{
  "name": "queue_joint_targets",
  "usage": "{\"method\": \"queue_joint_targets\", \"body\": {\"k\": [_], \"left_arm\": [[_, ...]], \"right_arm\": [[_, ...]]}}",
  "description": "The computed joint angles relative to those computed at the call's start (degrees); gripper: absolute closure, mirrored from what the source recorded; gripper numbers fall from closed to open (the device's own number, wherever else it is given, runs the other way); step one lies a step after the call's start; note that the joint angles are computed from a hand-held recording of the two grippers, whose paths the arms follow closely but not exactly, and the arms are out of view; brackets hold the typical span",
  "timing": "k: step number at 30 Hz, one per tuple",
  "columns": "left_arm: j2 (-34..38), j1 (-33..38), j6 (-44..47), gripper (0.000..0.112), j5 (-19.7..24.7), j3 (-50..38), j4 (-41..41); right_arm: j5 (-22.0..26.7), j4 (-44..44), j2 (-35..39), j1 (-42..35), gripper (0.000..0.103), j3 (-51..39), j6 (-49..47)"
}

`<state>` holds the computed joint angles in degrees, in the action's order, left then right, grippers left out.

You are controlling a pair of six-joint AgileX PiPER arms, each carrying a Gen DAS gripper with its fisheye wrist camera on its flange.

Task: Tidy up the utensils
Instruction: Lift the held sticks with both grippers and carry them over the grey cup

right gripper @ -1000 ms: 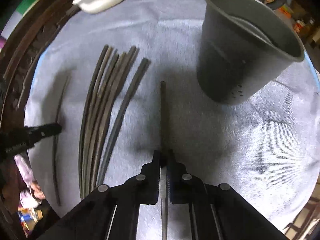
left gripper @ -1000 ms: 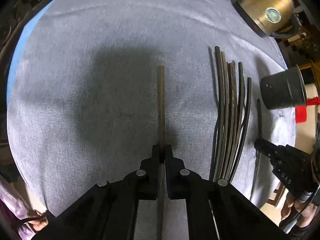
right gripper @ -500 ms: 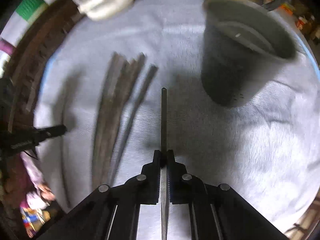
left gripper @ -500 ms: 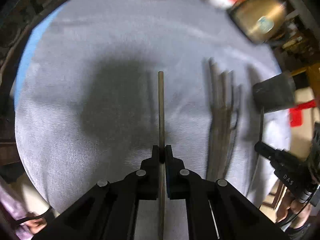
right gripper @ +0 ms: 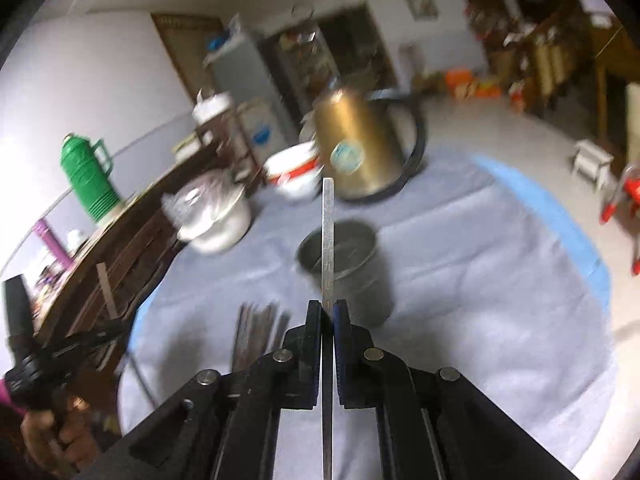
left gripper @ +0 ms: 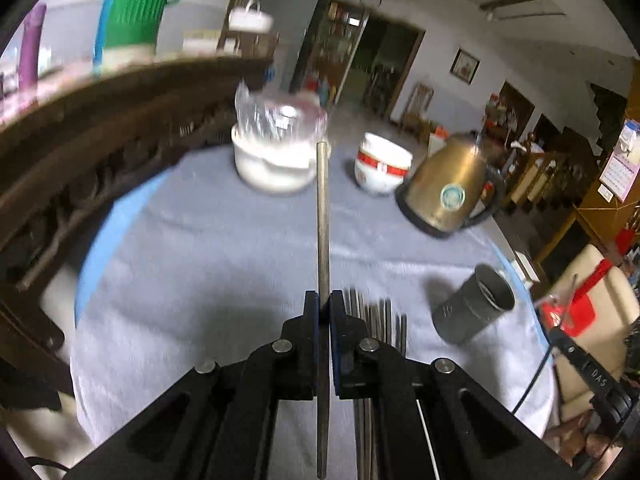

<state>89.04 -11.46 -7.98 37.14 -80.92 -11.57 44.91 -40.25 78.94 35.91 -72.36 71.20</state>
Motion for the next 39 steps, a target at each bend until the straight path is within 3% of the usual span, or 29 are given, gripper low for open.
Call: {"method": "queue_joint_targets", "body": {"k": [7, 11, 17, 26, 39], "left_arm": [[-1.1, -2.0, -6.5, 0.107, -6.2, 2.4, 8.4], [-2.0, -2.0, -6.6, 0.107, -7.1, 4.2, 9.8], [-7.7, -1.6, -5.8, 0.107, -10.5, 11.2, 10.5], [-17.8, 1.5, 4.7, 0.107, -6.9, 17.3, -0.2], [-16.1, 3.9, 11.2, 0.107, -2.2, 7.3, -12.5]], "right_arm": [[4.0, -19.4, 2.8, 2.5, 0.097, 0.7, 12.4], [4.8, -20.9, 3.7, 3.6, 0.097, 1.6, 12.6], [11.2, -23.9, -0.6, 11.8, 0.096, 4.3, 13.6], [20.9, -23.8, -5.1, 23.5, 0.096, 6.3, 15.2], [17.7, -24.8, -7.9, 19.9, 0.096, 0.9, 12.6]]}}
